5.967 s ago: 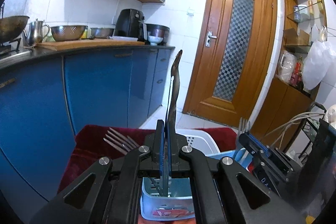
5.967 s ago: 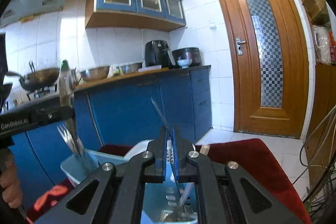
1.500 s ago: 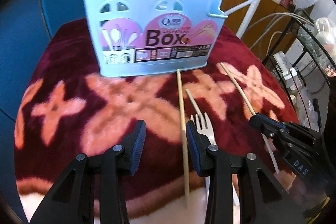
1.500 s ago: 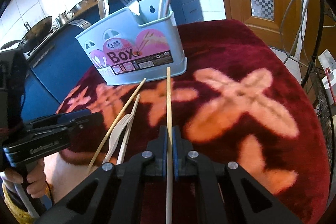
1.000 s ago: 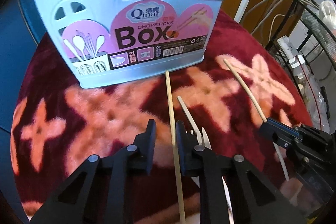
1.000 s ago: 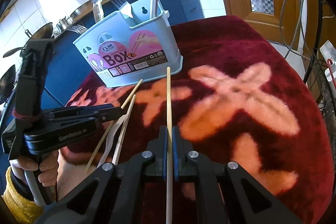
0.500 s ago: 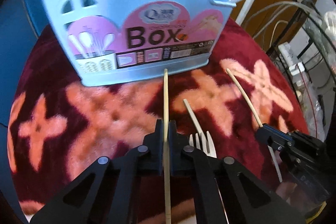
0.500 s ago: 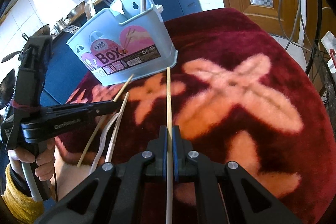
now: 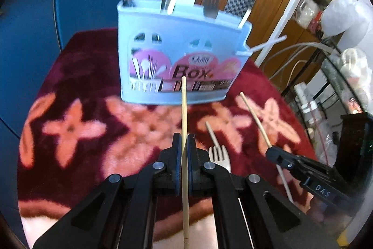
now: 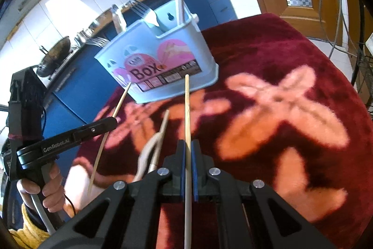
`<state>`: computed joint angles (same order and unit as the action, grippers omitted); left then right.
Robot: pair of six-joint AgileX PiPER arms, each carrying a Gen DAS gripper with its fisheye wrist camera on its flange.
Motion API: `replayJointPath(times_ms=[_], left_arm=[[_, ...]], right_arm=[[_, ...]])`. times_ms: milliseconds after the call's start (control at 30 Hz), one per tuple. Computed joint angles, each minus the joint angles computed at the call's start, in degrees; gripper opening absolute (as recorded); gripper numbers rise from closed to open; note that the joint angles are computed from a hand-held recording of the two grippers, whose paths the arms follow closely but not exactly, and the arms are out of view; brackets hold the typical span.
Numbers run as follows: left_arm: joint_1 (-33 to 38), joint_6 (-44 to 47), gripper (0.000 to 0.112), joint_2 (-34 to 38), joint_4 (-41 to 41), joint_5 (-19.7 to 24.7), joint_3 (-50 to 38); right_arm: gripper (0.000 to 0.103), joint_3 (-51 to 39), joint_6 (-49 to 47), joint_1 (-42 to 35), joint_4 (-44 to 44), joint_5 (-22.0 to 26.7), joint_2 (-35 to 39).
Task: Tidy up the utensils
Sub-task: 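Lift both wooden chopsticks and carry them toward the blue holder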
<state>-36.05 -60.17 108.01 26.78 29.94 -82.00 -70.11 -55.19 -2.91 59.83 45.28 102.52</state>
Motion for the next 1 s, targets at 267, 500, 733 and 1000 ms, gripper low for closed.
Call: replayJointPath(times_ms=[267,500,733,1000], left_arm=[[-0.8,-9.7,0.002,-6.1,11.1,-1.1,2.5],[1.0,-10.5,0.002,-6.6,14.8,0.6,-1.2],[3.0,-10.6,0.002,-4.7,17.5,0.9,-7.1],[5.6,-9.8,0.002,-0.1,20.3,1.5,-16.4]], right_arm=[[0.006,2.7,-8.3,-1.5,9.4,1.8,-3.6],[0.006,1.3,-11.6,-1.9,13.6,3.0,-4.3],[0.006,-3.9,-10.3,-0.6,13.9,2.4,-2.6],[0.006,-11.1,-8.2,0.9,15.0,1.7,0.6]])
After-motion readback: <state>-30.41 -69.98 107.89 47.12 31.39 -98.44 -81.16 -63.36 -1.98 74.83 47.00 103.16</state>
